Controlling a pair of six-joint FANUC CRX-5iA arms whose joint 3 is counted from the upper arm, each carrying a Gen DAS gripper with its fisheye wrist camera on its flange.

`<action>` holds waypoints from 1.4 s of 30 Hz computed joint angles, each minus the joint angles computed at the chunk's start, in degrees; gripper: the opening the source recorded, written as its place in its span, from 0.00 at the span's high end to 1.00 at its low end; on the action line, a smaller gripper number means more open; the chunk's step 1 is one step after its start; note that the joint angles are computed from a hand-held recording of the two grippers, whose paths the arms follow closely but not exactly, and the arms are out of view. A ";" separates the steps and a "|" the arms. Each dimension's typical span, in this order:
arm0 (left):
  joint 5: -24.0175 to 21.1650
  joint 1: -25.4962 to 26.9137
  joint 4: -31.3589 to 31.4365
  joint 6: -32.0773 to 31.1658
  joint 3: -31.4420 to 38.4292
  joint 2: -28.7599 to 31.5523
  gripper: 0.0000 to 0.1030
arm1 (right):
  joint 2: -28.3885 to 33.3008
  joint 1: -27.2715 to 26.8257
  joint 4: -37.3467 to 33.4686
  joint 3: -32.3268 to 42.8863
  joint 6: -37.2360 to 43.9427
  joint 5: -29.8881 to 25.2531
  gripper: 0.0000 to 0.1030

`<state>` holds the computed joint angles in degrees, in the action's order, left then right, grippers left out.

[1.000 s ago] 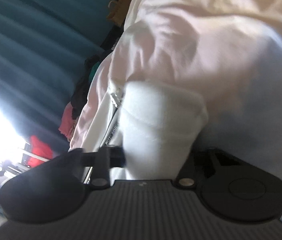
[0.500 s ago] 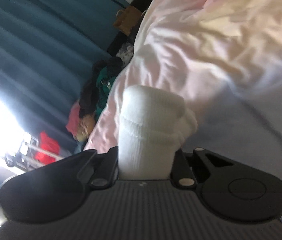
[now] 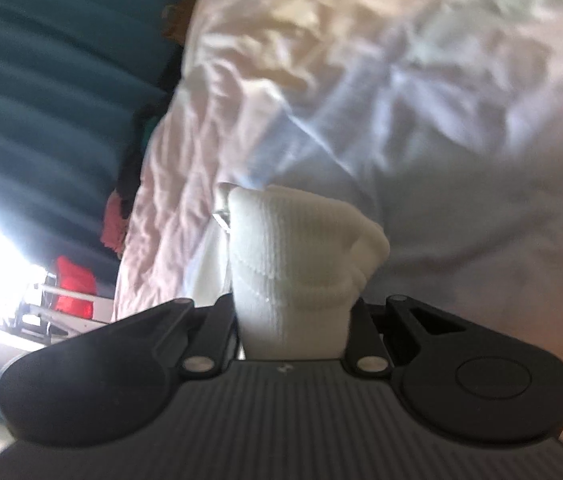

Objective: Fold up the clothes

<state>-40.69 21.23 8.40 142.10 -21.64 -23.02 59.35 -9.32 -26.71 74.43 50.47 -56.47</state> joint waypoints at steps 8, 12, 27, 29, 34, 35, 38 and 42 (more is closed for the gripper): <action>-15.87 -10.36 -18.19 5.07 11.34 -0.04 0.26 | -0.77 -0.04 -0.31 -1.64 2.75 0.99 0.86; -23.90 -21.86 -32.32 11.41 21.75 4.38 0.20 | -1.27 0.30 0.72 -2.44 2.63 1.61 0.86; -20.07 -42.46 -37.50 3.83 53.63 40.67 0.19 | -2.18 0.88 3.01 -3.45 3.73 2.51 0.86; -18.25 -43.55 -37.99 2.71 55.11 43.96 0.19 | -1.98 0.69 2.53 -3.16 3.81 2.30 0.86; -17.07 -45.92 -41.40 0.81 53.15 47.47 0.18 | -2.41 0.33 1.84 -4.51 3.34 3.07 0.86; -17.64 -45.69 -40.43 -0.59 53.09 48.17 0.18 | -2.51 0.41 2.04 -4.67 3.62 3.20 0.86; -20.32 -46.33 -40.32 -3.30 54.48 50.02 0.17 | -2.94 0.77 2.86 -5.34 5.13 4.03 0.86; -22.28 -46.37 -39.63 -5.72 56.34 51.45 0.09 | -4.38 1.69 5.01 -7.61 8.98 6.36 0.86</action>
<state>-62.97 -25.14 -31.23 136.38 34.70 28.44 54.97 -7.63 -21.70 66.82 59.45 -50.11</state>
